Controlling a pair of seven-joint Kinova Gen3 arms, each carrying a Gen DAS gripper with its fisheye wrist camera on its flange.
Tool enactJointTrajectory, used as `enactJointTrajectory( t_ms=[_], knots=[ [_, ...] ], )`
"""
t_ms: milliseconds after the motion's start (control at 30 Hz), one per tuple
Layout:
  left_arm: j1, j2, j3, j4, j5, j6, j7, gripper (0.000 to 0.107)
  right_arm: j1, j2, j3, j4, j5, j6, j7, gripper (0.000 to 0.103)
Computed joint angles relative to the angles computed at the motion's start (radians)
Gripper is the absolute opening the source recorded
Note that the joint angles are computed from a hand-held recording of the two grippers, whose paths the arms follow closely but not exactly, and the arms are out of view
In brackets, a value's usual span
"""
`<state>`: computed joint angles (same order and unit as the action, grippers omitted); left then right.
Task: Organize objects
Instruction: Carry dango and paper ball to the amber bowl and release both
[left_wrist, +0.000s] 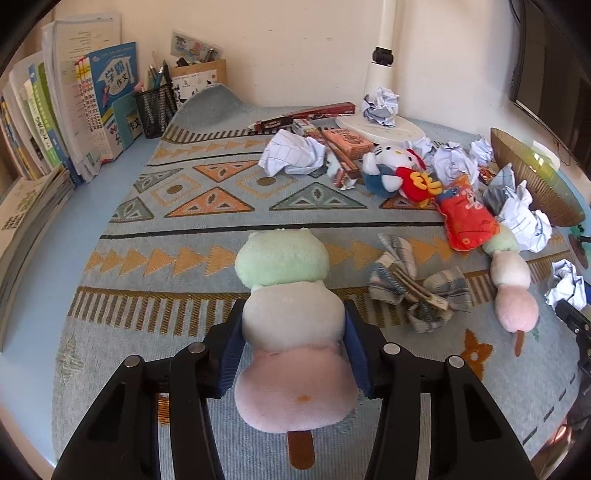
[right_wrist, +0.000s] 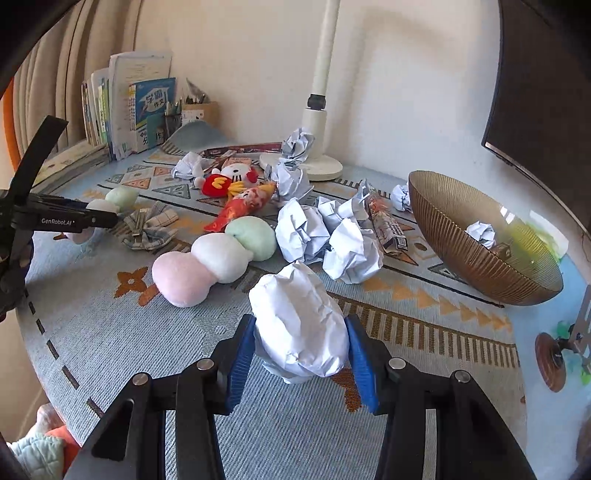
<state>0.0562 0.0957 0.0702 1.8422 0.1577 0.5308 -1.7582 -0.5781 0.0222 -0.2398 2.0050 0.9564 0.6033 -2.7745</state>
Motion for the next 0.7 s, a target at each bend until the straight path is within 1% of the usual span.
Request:
enactJointTrajectory(
  t_ms=[33,67,100,133,167,200,233,267,300,333,367,400,433,500,567,600,633,667,700],
  knots=[
    [0.009,-0.009,0.008,-0.013,0.002,0.011,-0.013,0.047,0.012,-0.015,0.009,0.001,-0.036,-0.015,0.019,0.047],
    [0.036,-0.018,-0.003,-0.030,0.010,0.020,-0.032,0.047,0.028,-0.037,0.018,0.005,-0.069,-0.034,0.036,0.047],
    [0.044,-0.024,0.003,-0.054,0.034,0.033,-0.055,0.047,0.047,-0.066,0.024,0.012,-0.102,-0.055,0.054,0.047],
    [0.034,-0.026,0.027,-0.084,0.074,0.054,-0.081,0.047,0.053,-0.097,0.039,0.016,-0.127,-0.061,0.065,0.047],
    [0.023,-0.022,0.055,-0.121,0.114,0.080,-0.102,0.047,0.075,-0.129,0.035,0.014,-0.142,-0.052,0.067,0.047],
    [0.029,-0.011,0.065,-0.159,0.155,0.104,-0.124,0.047,0.108,-0.157,0.019,0.006,-0.152,-0.025,0.062,0.048],
    [0.055,0.005,0.062,-0.204,0.179,0.129,-0.138,0.047,0.149,-0.182,-0.009,-0.008,-0.148,0.015,0.042,0.048],
    [0.099,0.023,0.046,-0.250,0.186,0.153,-0.140,0.047,0.174,-0.205,-0.022,-0.020,-0.130,0.056,0.009,0.048],
    [0.134,0.043,0.046,-0.296,0.179,0.169,-0.128,0.047,0.191,-0.223,-0.023,-0.031,-0.104,0.089,-0.026,0.048],
    [0.157,0.065,0.064,-0.343,0.170,0.181,-0.119,0.047,0.224,-0.237,-0.029,-0.044,-0.085,0.108,-0.050,0.048],
    [0.169,0.091,0.093,-0.389,0.160,0.189,-0.110,0.047,0.249,-0.242,-0.027,-0.057,-0.065,0.125,-0.075,0.048],
    [0.187,0.119,0.116,-0.435,0.149,0.192,-0.100,0.047,0.293,-0.240,-0.037,-0.075,-0.060,0.136,-0.086,0.048],
    [0.215,0.150,0.129,-0.482,0.129,0.193,-0.084,0.047,0.325,-0.231,-0.031,-0.096,-0.068,0.139,-0.082,0.048],
    [0.270,0.221,0.150,-0.574,0.071,0.194,-0.030,0.047,0.344,-0.202,0.025,-0.142,-0.126,0.124,-0.023,0.048],
    [0.309,0.296,0.167,-0.667,0.042,0.206,0.007,0.047,0.376,-0.169,0.046,-0.179,-0.169,0.106,0.024,0.048],
    [0.327,0.332,0.170,-0.713,0.032,0.216,0.025,0.047,0.385,-0.148,0.045,-0.201,-0.168,0.117,0.038,0.049],
    [0.353,0.363,0.158,-0.760,0.023,0.230,0.040,0.047,0.380,-0.128,0.048,-0.223,-0.153,0.141,0.043,0.049],
    [0.369,0.390,0.154,-0.806,0.012,0.249,0.049,0.047,0.394,-0.115,0.039,-0.236,-0.140,0.150,0.045,0.049],
    [0.388,0.414,0.141,-0.852,0.006,0.270,0.056,0.049,0.394,-0.108,0.048,-0.242,-0.137,0.142,0.050,0.055]
  ],
)
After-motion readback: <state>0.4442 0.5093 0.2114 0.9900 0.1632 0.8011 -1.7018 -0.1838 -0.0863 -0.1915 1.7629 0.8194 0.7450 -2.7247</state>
